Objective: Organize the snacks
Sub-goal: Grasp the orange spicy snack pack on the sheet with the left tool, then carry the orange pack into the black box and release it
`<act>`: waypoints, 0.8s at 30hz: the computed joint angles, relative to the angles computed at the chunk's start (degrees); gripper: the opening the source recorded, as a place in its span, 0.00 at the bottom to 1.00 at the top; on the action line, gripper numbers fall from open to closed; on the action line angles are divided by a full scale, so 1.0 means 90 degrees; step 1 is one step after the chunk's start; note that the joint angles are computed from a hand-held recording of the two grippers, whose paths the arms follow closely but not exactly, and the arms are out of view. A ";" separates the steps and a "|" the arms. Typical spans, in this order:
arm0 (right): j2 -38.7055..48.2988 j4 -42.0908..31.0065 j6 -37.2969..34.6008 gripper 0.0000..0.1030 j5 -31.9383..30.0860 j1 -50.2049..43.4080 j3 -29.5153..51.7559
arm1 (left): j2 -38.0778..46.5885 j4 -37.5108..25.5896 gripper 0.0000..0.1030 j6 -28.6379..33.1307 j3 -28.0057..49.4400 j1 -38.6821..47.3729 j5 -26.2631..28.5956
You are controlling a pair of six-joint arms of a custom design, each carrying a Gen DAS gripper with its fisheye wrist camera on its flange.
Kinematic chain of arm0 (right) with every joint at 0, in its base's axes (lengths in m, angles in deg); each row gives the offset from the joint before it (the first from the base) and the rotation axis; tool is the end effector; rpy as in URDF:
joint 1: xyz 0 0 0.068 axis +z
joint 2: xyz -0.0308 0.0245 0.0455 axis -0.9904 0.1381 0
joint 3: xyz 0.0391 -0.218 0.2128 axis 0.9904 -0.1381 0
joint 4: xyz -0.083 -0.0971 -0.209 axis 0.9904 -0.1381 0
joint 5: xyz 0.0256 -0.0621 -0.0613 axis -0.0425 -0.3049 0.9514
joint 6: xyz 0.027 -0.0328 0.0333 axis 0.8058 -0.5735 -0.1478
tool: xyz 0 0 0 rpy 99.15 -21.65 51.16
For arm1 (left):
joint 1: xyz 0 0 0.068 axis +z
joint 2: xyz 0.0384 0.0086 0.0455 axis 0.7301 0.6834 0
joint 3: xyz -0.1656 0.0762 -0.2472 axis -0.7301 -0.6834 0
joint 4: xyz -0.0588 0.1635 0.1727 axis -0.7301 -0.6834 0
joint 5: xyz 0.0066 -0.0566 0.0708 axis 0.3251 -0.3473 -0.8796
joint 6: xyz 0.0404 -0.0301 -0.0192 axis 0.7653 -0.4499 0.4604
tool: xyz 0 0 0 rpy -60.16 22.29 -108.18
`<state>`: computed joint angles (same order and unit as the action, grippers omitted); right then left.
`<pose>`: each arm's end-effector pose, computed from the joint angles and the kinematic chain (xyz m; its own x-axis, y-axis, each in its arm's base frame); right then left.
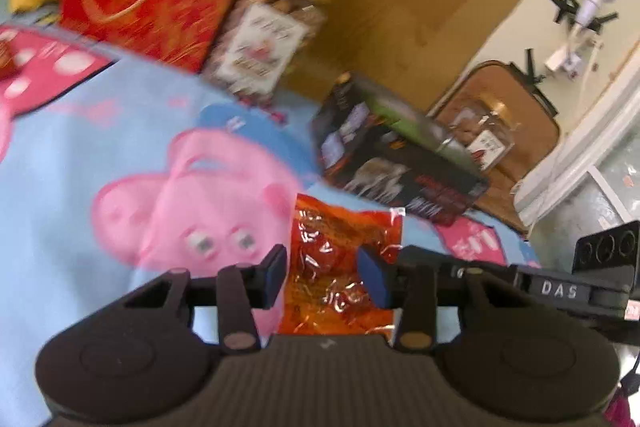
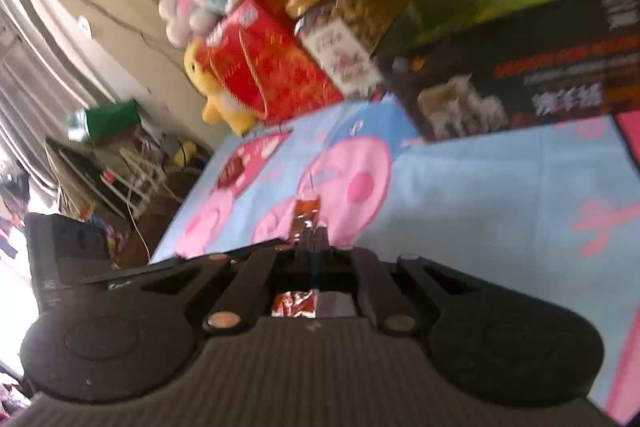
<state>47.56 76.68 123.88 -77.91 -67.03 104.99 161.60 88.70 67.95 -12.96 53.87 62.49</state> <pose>0.2376 0.0743 0.1585 -0.6632 0.4589 -0.5913 -0.0867 0.7376 0.6697 0.3307 0.0138 0.1621 -0.7615 0.0355 -0.6472 0.4687 0.7199 -0.5119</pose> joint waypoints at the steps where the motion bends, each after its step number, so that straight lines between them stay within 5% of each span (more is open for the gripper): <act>1: -0.0167 -0.0089 -0.0024 0.02 0.0076 -0.0047 -0.0036 | -0.0064 0.0012 0.38 -0.0089 0.0059 -0.0112 0.0032; 12: -0.1340 -0.0406 -0.0220 0.03 0.0306 -0.0607 -0.0193 | -0.0201 0.0251 0.40 -0.0688 0.0403 -0.0846 0.0212; 24: 0.0299 0.0633 0.0244 0.03 -0.0443 -0.0011 0.0090 | 0.0639 -0.1093 0.44 0.0037 0.0870 0.0533 0.0649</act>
